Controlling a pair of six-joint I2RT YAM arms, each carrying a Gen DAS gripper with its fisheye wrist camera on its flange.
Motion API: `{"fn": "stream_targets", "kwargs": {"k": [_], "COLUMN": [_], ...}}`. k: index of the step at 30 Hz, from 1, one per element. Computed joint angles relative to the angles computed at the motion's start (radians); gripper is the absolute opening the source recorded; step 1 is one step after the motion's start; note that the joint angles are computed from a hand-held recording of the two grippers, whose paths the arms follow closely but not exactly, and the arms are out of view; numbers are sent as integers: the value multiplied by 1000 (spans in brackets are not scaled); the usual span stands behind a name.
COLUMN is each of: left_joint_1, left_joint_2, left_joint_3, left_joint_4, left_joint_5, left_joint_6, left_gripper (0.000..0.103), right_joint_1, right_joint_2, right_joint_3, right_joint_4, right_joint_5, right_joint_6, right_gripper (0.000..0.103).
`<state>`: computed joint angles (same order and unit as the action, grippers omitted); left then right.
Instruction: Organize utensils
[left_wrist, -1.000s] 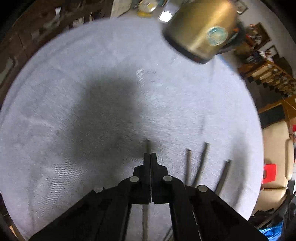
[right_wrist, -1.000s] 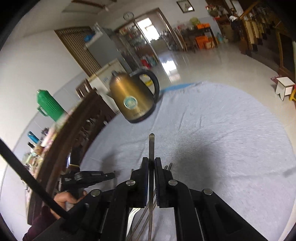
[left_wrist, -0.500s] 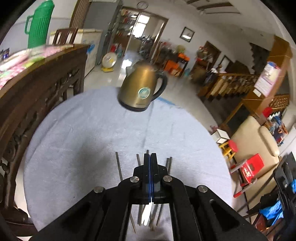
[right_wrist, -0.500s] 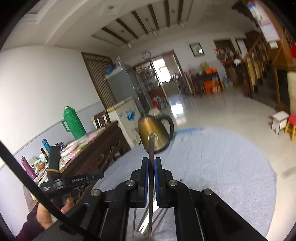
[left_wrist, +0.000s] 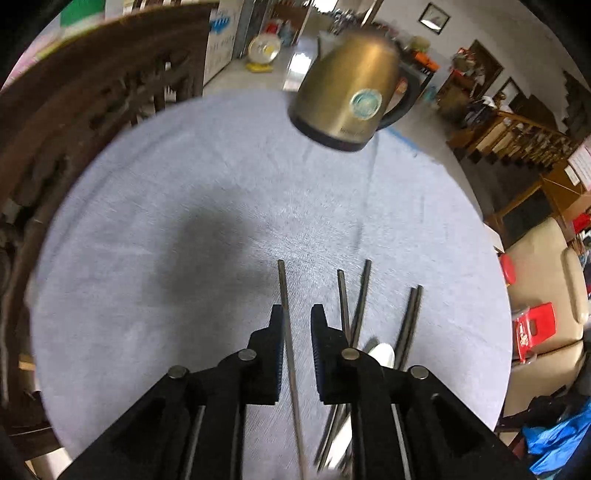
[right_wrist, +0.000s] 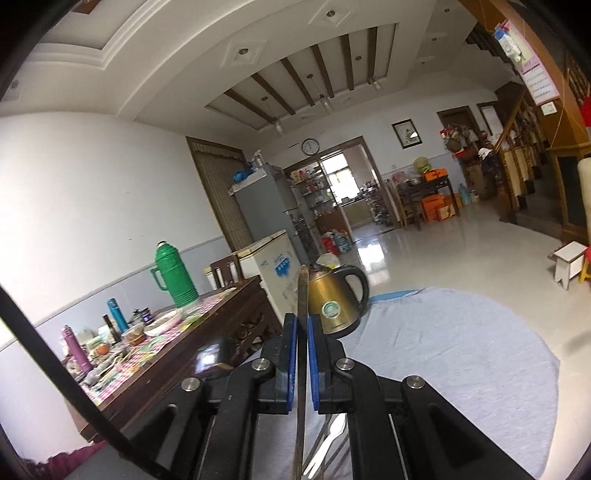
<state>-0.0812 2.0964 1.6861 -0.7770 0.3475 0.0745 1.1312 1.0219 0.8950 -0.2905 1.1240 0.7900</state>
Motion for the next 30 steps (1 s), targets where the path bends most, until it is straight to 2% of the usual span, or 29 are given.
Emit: {"fn": "stream_targets", "kwargs": {"k": [2, 6, 10, 14, 15, 17, 20, 24, 27, 30], "left_joint_1": [-29, -51, -68, -88, -91, -96, -97, -81, -38, -4], "left_joint_2": [88, 169, 284, 303, 298, 281, 226, 16, -210, -318], "left_joint_3": [90, 153, 274, 268, 258, 225, 138, -102, -297, -366], "left_joint_4": [-32, -50, -112, -65, -50, -24, 28, 160, 237, 260], "left_joint_5": [-28, -59, -80, -106, -112, -131, -144, -95, -6, 26], "left_joint_6": [-25, -56, -89, -101, -95, -76, -54, 8, 75, 124], "left_gripper": [18, 18, 18, 17, 11, 3, 0, 0, 0, 0], "right_joint_1": [8, -23, -74, -105, -99, -94, -80, -51, -22, -2], "right_joint_2": [-12, -40, -59, -83, -90, -96, -92, -46, -1, 37], "right_joint_3": [-22, -83, -144, -181, -190, -194, -195, -165, -137, -118], "right_joint_4": [-2, 27, 76, 92, 89, 82, 77, 66, 60, 55], "right_joint_5": [-9, -83, -159, -204, -200, -201, -194, -155, -108, -87], "right_joint_6": [15, 38, 55, 70, 77, 87, 104, 112, 116, 139], "right_gripper": [6, 7, 7, 7, 7, 6, 7, 7, 6, 6]}}
